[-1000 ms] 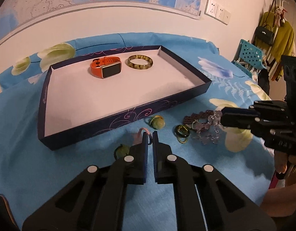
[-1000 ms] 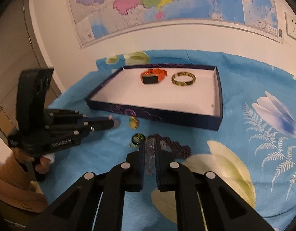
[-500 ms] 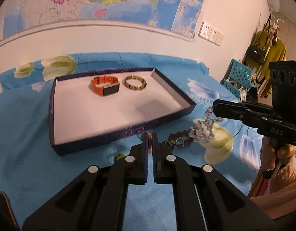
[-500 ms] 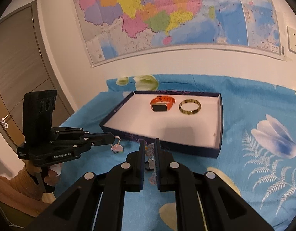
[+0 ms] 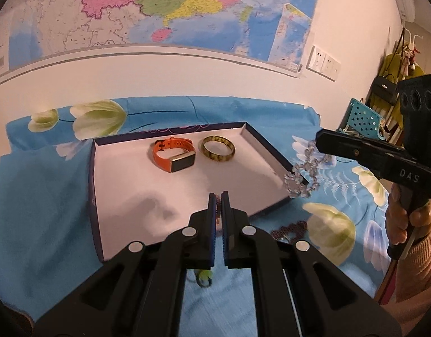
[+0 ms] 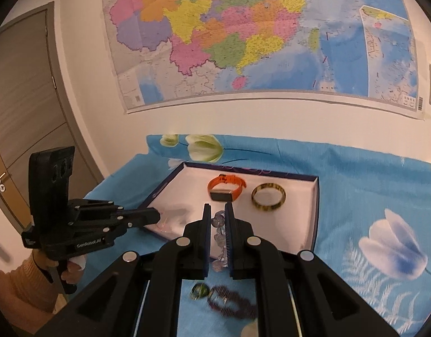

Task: Organize jewelry
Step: 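Carry the pendant and glass-bead bracelet into the box and open both grippers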

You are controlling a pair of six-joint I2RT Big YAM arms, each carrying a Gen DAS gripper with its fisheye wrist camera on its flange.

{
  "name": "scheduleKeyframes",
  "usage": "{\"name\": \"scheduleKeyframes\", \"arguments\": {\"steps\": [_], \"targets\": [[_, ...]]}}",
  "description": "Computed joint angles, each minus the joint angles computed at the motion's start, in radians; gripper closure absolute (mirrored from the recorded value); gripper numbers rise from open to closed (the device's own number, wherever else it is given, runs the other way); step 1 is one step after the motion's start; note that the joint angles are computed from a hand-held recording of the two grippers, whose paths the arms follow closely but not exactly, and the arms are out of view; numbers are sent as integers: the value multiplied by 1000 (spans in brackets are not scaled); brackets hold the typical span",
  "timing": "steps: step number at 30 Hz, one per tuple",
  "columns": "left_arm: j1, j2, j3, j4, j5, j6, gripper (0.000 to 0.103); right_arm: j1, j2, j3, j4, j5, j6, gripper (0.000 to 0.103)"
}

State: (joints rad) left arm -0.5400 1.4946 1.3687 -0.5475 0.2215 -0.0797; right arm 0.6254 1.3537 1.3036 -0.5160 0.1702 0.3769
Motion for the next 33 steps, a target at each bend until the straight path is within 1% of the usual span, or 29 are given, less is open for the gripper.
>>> {"name": "scheduleKeyframes", "arguments": {"steps": [5,11,13,21,24,27,29,33], "targets": [[13,56,65,-28,-10,7,99,-21,62,52,-7,-25,-11,95],[22,120,136,-65,-11,9,99,-50,141,112,-11,-85,-12,95],[22,142,160,-80,-22,9,99,-57,162,129,-13,-104,-15,95],[18,210,237,-113,-35,10,99,-69,229,183,-1,-135,-30,95],[21,231,260,-122,-29,3,99,-76,253,201,0,-144,-32,95],[25,251,280,-128,-22,-4,99,-86,276,217,-22,-151,-38,95],[30,270,296,-134,-1,-11,99,-91,286,223,-42,-150,-38,95],[31,306,330,-167,2,-9,99,-98,294,222,-81,-122,-33,95]]}}
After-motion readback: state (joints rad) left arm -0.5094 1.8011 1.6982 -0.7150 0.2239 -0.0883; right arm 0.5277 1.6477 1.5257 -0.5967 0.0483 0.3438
